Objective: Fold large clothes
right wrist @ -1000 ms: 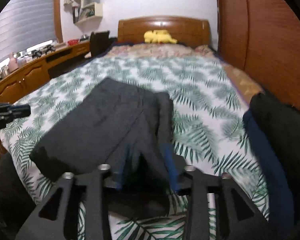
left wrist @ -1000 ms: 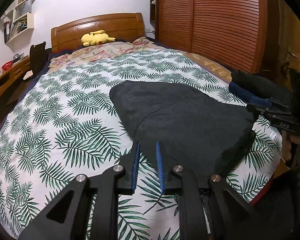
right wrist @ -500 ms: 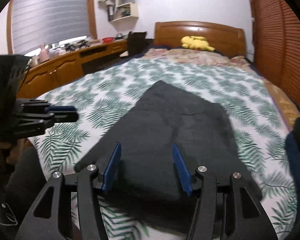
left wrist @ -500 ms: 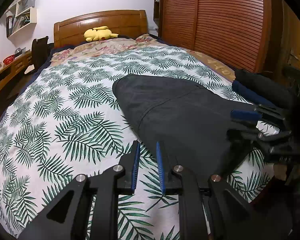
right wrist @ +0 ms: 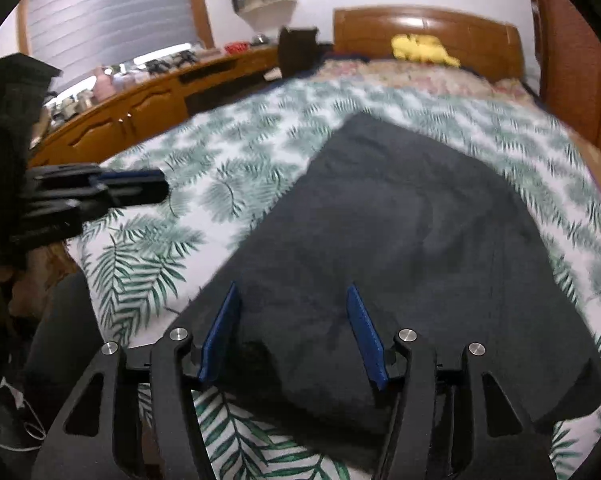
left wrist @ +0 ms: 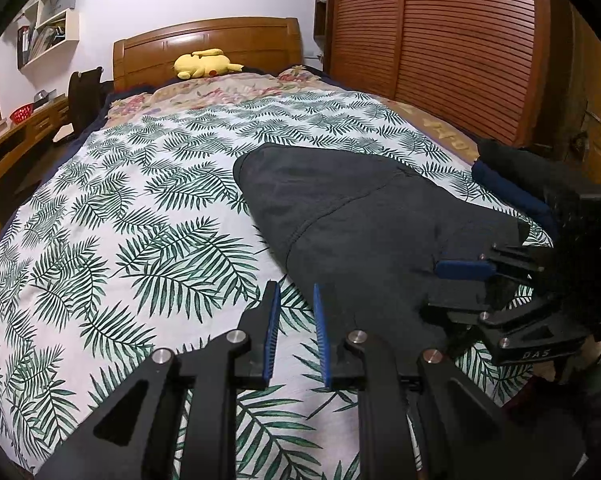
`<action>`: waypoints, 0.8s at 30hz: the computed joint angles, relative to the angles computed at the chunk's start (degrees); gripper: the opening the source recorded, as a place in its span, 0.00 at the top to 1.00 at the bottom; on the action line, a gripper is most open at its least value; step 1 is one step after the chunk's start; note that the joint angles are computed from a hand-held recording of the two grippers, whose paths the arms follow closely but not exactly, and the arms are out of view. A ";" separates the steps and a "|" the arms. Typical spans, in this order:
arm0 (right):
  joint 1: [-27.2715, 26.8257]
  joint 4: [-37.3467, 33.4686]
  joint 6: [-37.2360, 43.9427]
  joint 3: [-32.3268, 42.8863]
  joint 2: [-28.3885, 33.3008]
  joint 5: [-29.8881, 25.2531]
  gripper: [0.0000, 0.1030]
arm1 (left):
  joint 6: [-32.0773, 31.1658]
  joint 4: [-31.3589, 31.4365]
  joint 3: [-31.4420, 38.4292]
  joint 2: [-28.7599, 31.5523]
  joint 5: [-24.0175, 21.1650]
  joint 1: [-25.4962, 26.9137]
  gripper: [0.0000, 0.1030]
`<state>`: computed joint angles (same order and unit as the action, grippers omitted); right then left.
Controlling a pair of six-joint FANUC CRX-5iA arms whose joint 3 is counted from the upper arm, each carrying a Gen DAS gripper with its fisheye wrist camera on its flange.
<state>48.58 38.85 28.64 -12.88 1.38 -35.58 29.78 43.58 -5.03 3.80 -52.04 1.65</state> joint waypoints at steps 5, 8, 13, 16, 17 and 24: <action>-0.14 3.86 -3.95 -3.17 -1.16 1.73 0.45 | -0.07 -0.08 0.75 0.87 0.38 -0.23 0.86; -0.27 7.40 -8.96 -5.69 -2.78 2.72 0.45 | 0.04 -0.26 1.55 1.82 0.33 -0.38 0.86; 1.32 13.75 -16.45 -8.51 -5.88 -2.06 0.45 | 0.61 -0.38 3.10 3.95 0.54 -0.86 0.86; 1.56 15.14 -17.57 -8.57 -6.88 -6.46 0.43 | 1.39 -0.57 4.46 5.64 0.64 -1.19 0.86; 1.50 15.35 -17.65 -8.66 -7.13 -7.57 0.43 | 1.51 -0.75 5.07 6.25 0.57 -1.30 0.86; -0.04 14.31 -18.47 -9.92 -8.71 -13.64 0.42 | 1.90 -1.63 11.24 11.39 0.23 -2.52 0.85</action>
<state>48.54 53.16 10.17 -22.80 -7.33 -49.22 31.68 41.95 6.21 15.19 -51.81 -0.87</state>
